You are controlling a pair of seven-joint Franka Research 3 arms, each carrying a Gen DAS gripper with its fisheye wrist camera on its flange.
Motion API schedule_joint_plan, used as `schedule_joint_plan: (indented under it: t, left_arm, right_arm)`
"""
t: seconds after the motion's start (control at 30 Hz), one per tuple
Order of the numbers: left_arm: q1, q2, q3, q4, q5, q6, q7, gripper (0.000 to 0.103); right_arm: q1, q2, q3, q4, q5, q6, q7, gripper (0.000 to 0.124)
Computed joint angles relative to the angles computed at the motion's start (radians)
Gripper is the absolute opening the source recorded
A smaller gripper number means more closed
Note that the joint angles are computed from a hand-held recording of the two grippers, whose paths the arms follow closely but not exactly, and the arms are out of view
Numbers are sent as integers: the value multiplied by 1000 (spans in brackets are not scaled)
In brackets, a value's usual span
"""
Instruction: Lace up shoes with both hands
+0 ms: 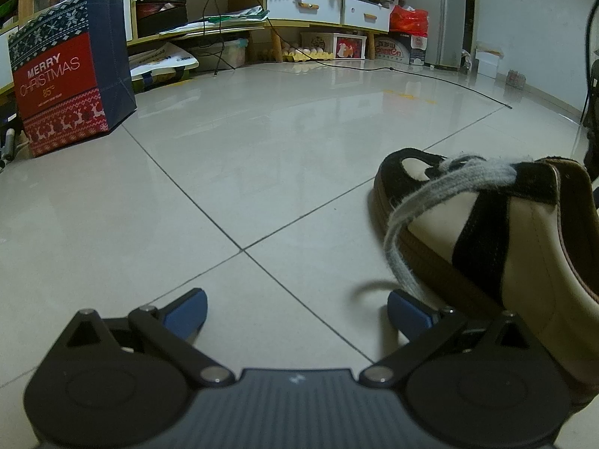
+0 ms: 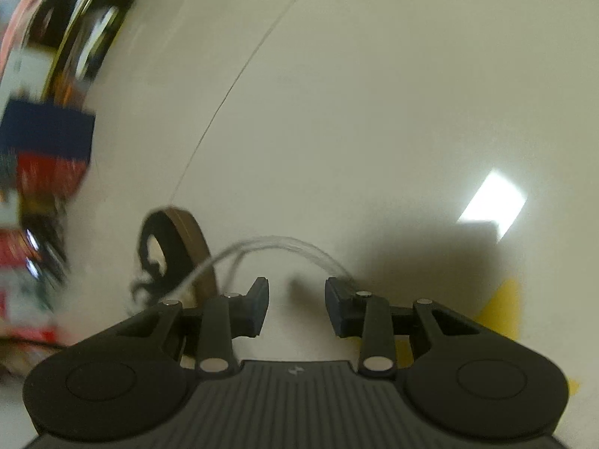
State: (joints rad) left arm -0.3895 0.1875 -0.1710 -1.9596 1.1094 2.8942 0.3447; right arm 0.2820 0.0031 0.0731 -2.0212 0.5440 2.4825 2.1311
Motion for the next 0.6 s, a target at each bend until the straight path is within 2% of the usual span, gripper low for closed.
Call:
schedule_joint_plan:
  t: [0.1, 0.2, 0.3, 0.43, 0.6]
  left_arm:
    - [-1, 0, 0, 0, 1, -2, -1, 103]
    - [-1, -2, -1, -2, 1, -1, -2, 103]
    - [19, -11, -33, -8, -142, -30, 133, 103]
    - [47, -25, -77, -12, -403, -66, 349, 103]
    - [57, -34, -84, 9, -635, -103, 370, 103]
  right_arm:
    - [3, 4, 2, -15, 88, 29, 73, 36]
    - [6, 21, 4, -5, 52, 36, 175, 36]
    - [7, 35, 3, 7, 29, 50, 192, 34]
    - [8, 72, -6, 69, -124, 23, 243, 34]
    - [13, 115, -14, 120, -235, 52, 272, 34]
